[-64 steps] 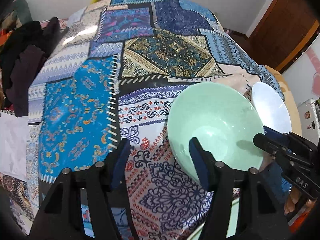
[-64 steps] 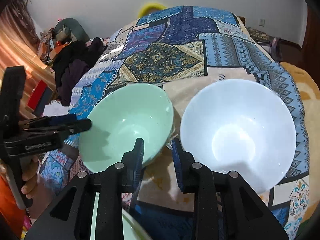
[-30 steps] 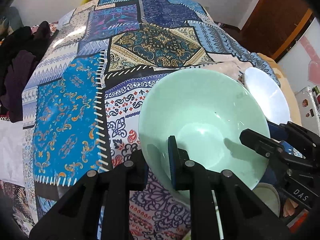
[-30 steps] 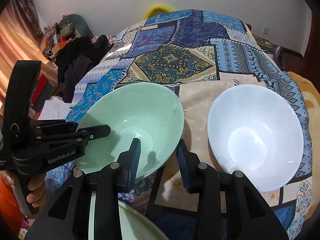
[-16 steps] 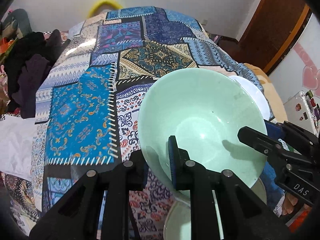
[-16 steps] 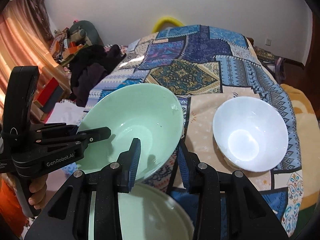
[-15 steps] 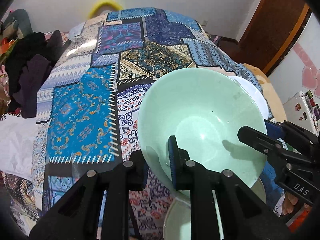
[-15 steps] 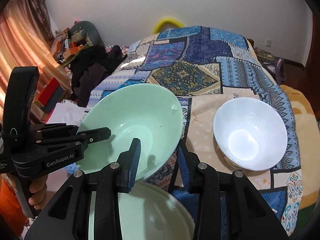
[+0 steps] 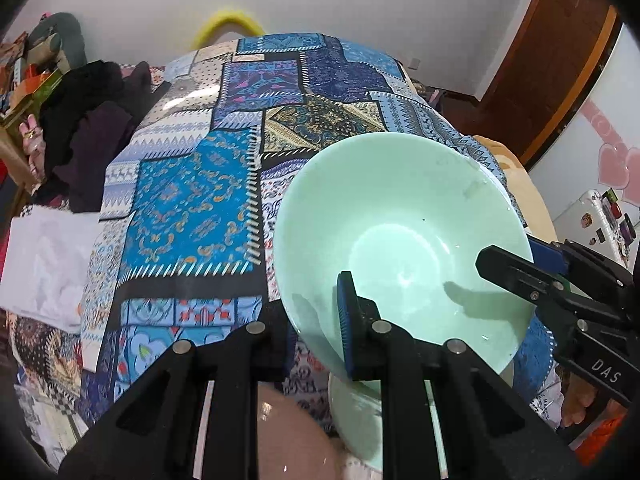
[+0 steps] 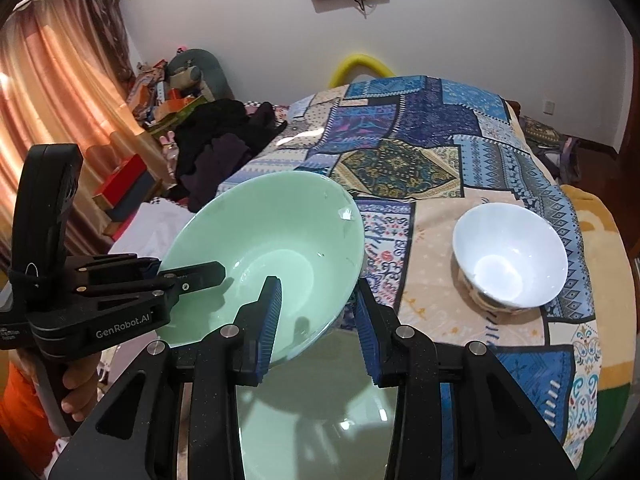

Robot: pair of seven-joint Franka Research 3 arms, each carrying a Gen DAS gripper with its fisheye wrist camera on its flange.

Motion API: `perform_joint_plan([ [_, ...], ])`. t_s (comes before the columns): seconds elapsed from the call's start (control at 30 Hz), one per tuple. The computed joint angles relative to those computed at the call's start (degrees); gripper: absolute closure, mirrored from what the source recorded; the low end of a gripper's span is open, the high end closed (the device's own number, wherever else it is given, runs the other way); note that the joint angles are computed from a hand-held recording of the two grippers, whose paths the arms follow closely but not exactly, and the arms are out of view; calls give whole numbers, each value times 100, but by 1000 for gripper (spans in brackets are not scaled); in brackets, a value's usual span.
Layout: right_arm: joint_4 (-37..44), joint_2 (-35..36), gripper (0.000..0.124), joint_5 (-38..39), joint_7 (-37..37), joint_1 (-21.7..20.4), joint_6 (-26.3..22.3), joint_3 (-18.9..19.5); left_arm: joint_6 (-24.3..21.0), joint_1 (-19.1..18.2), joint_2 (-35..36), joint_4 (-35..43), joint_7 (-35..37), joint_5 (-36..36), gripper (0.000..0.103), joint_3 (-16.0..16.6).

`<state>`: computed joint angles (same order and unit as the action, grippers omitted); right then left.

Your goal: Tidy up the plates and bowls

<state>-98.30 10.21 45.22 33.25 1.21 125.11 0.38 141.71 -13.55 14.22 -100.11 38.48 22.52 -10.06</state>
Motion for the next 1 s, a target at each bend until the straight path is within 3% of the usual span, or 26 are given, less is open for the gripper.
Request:
perform_joint_plan([
  [1.0, -1207, -911, 90, 114, -600, 420, -524, -82, 197, 221, -1987, -2513, -1321, 174, 85, -235],
])
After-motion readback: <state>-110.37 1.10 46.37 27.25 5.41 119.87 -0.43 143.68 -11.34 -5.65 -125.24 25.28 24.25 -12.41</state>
